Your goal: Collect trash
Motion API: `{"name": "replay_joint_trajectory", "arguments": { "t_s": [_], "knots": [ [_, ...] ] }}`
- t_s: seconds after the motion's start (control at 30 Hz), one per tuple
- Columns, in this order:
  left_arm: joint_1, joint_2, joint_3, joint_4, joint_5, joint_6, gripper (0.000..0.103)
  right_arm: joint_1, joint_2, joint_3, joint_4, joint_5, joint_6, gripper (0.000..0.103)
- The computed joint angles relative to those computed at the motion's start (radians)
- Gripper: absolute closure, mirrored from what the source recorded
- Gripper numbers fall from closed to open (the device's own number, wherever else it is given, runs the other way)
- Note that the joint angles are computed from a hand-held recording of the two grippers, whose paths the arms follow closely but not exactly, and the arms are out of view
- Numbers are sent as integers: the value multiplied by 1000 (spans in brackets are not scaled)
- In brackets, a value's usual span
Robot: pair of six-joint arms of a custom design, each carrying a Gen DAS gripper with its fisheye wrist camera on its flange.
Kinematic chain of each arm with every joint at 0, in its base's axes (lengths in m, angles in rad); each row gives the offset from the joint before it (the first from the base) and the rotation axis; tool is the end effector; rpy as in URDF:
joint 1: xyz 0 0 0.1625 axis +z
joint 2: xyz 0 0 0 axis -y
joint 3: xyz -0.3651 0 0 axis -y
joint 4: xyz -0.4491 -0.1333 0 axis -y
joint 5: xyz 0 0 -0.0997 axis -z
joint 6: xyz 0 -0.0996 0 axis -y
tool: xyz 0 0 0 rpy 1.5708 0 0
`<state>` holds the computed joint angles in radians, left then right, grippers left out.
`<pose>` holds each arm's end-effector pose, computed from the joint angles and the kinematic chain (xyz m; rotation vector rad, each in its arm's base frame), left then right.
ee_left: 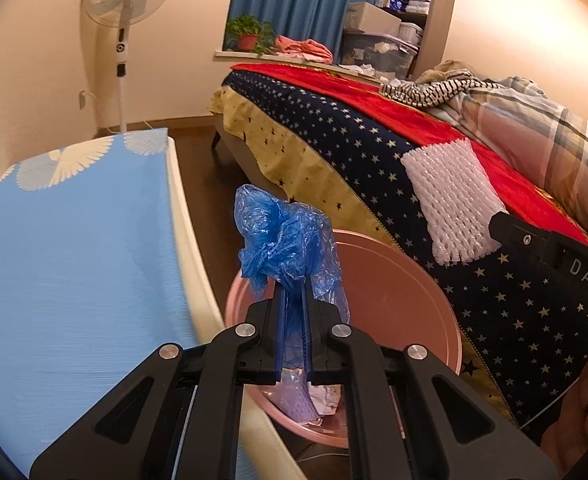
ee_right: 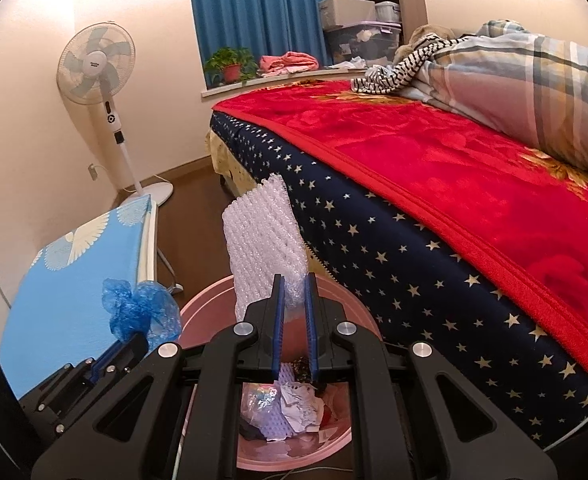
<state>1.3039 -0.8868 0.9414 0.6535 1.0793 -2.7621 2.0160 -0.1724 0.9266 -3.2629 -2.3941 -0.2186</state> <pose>-0.0057 -0.7044 0.2881 0.5010 2.3707 -1.0722 0.3991 -0.6966 -0.0420 0.2523 -2.1995 1.1949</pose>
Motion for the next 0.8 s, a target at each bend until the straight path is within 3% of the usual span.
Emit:
{"name": "replay_joint_trajectory", "arguments": {
  "t_s": [0.13,0.23,0.3,0.33,0.8],
  "knots": [
    [2,25,-23,22,12,-5,96,-3,1,-2,8,-8,4,92],
    [7,53,-59,60,31,-11,92,-8,-6,3,41,-8,35,85],
    [13,81,-99,103,42,-27,69,-12,-10,7,73,-12,60,58],
    [15,78,-94,98,43,-31,58,-12,-8,5,74,-18,61,55],
    [2,-8,-9,69,37,-40,57,7,-41,80,10,-3,24,55]
  ]
}}
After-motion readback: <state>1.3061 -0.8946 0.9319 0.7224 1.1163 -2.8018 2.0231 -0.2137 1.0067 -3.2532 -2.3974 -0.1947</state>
